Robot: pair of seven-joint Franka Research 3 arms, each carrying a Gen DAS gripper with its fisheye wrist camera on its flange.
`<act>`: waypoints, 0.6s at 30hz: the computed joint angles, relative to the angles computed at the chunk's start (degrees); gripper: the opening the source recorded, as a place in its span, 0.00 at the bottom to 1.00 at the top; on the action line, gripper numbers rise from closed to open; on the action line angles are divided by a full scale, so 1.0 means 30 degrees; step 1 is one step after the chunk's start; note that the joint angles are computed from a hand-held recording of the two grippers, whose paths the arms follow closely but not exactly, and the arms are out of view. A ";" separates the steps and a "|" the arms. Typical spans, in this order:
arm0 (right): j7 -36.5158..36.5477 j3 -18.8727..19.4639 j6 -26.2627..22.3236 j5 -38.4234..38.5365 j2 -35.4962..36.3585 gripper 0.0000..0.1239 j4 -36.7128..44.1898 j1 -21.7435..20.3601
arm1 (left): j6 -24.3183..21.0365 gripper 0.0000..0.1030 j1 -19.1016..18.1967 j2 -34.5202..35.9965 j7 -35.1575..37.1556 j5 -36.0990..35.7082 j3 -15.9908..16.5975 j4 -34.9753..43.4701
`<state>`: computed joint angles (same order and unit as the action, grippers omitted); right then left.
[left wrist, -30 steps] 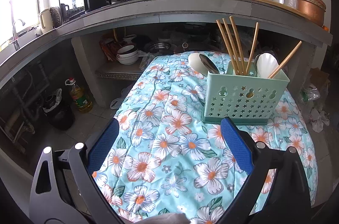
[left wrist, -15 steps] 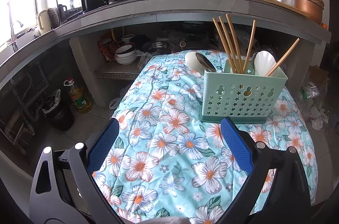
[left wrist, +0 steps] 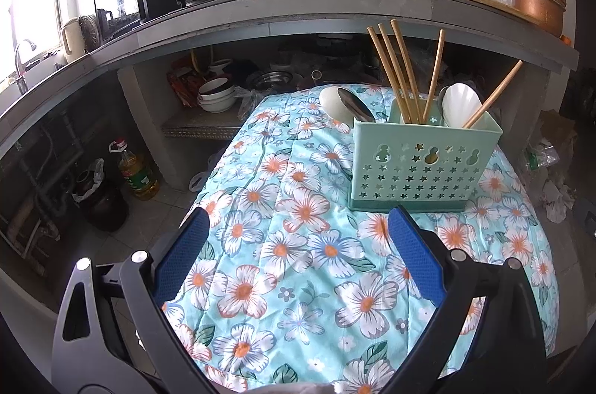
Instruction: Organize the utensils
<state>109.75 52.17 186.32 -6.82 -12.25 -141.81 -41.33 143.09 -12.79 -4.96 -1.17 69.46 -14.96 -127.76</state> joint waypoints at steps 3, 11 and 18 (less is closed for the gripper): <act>0.0038 0.0098 0.0011 -0.0016 -0.0022 0.78 0.0005 -0.0105 | -0.0016 0.90 -0.0006 0.0000 -0.0088 0.0061 -0.0006 -0.0005; 0.0015 -0.0053 -0.0026 -0.0010 0.0013 0.78 0.0008 0.0067 | -0.0002 0.90 -0.0006 0.0007 -0.0032 -0.0006 0.0012 -0.0002; 0.0073 -0.0193 -0.0049 -0.0113 0.0022 0.78 0.0030 0.0194 | -0.0002 0.90 0.0003 0.0007 -0.0063 0.0045 0.0010 -0.0003</act>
<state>109.97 51.59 186.18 -7.16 -12.19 -141.72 -40.75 143.08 -12.78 -4.94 -1.36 69.60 -14.93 -127.77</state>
